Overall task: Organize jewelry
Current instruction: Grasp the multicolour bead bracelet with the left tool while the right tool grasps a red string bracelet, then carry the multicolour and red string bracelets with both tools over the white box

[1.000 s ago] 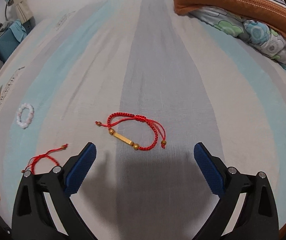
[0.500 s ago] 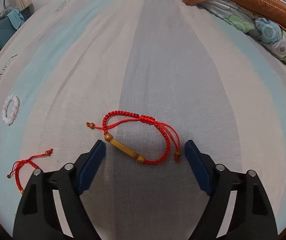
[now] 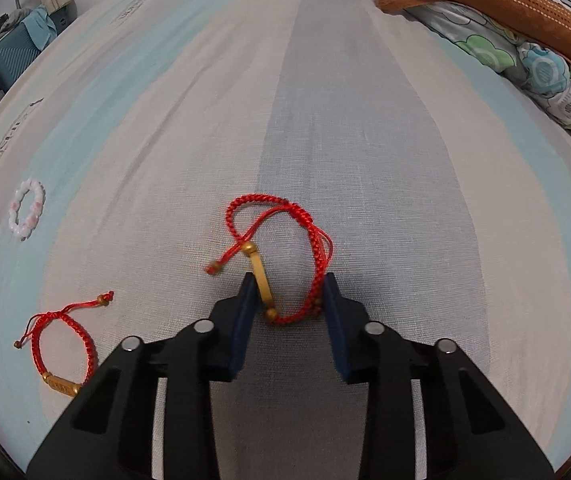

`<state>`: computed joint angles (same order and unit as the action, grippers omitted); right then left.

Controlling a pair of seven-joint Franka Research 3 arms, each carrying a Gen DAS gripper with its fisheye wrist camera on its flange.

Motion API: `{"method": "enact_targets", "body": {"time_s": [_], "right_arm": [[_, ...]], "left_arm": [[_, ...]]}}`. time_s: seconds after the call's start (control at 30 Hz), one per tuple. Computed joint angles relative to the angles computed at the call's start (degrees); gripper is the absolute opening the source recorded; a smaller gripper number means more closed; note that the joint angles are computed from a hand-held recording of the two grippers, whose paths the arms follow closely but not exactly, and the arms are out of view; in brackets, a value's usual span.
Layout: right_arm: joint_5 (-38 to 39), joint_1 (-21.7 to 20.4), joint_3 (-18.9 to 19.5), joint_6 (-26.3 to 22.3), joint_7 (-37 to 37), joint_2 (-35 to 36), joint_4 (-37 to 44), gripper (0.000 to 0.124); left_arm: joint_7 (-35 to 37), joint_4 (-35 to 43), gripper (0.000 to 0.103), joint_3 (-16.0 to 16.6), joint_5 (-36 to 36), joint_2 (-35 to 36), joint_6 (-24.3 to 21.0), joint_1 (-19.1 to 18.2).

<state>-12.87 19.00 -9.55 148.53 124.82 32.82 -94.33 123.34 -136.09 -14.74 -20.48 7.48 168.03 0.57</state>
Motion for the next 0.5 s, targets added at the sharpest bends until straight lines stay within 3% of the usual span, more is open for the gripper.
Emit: {"method": "enact_targets", "body": {"time_s": [0.27,0.5], "right_arm": [[-0.3,0.4,-0.2,-0.1,0.9,-0.4,-0.4,0.018],[0.3,-0.1,0.1,1.2,1.0,-1.3,-1.5,0.013]], "left_arm": [[-0.1,1.0,0.009,0.0,0.2,0.4,-0.7,0.5],[5.2,2.4,0.009,-0.9,-6.2,0.4,-3.0,1.9]]}}
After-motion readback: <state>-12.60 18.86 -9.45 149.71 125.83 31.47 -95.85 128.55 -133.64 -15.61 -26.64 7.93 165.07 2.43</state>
